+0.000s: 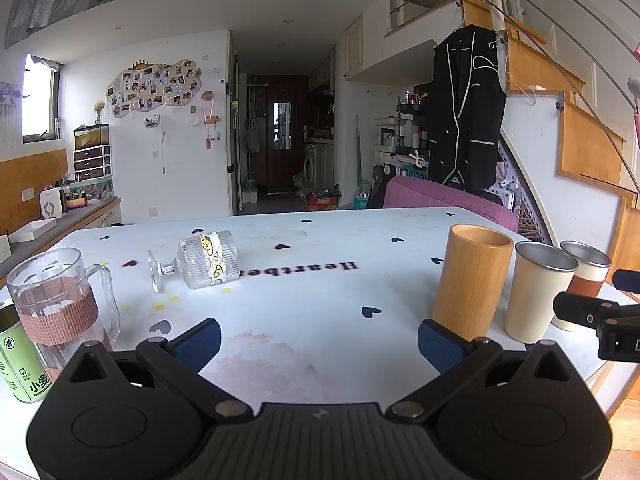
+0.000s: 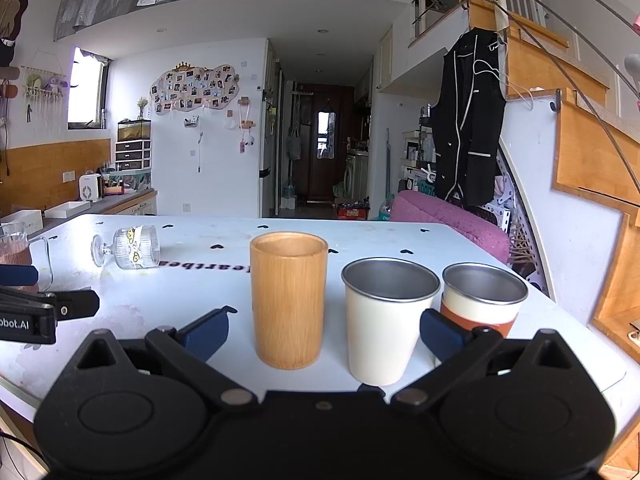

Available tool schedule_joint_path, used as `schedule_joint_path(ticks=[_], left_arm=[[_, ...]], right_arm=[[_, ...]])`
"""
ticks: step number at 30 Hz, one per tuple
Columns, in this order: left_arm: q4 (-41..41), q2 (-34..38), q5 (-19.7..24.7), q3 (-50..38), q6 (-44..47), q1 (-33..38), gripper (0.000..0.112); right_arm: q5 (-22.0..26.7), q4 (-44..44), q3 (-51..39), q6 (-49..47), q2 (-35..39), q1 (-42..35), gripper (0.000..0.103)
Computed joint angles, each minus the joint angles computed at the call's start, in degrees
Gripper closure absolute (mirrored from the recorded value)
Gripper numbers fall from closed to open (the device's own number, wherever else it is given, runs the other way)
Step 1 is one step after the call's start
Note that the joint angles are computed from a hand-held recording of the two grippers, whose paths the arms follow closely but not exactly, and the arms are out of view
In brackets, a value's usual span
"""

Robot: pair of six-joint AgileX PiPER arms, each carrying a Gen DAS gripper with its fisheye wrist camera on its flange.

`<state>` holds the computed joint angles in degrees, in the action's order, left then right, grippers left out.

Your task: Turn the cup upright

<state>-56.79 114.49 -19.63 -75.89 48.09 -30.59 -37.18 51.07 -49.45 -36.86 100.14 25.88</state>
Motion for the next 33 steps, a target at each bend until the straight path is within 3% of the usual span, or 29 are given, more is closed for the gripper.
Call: schedule_joint_path(ticks=[33], left_arm=[[1.1,-0.1,-0.1,0.4,-0.8,0.1,0.009]], right_arm=[[-0.3,0.3,0.2,-0.1,-0.1,0.2,0.0]])
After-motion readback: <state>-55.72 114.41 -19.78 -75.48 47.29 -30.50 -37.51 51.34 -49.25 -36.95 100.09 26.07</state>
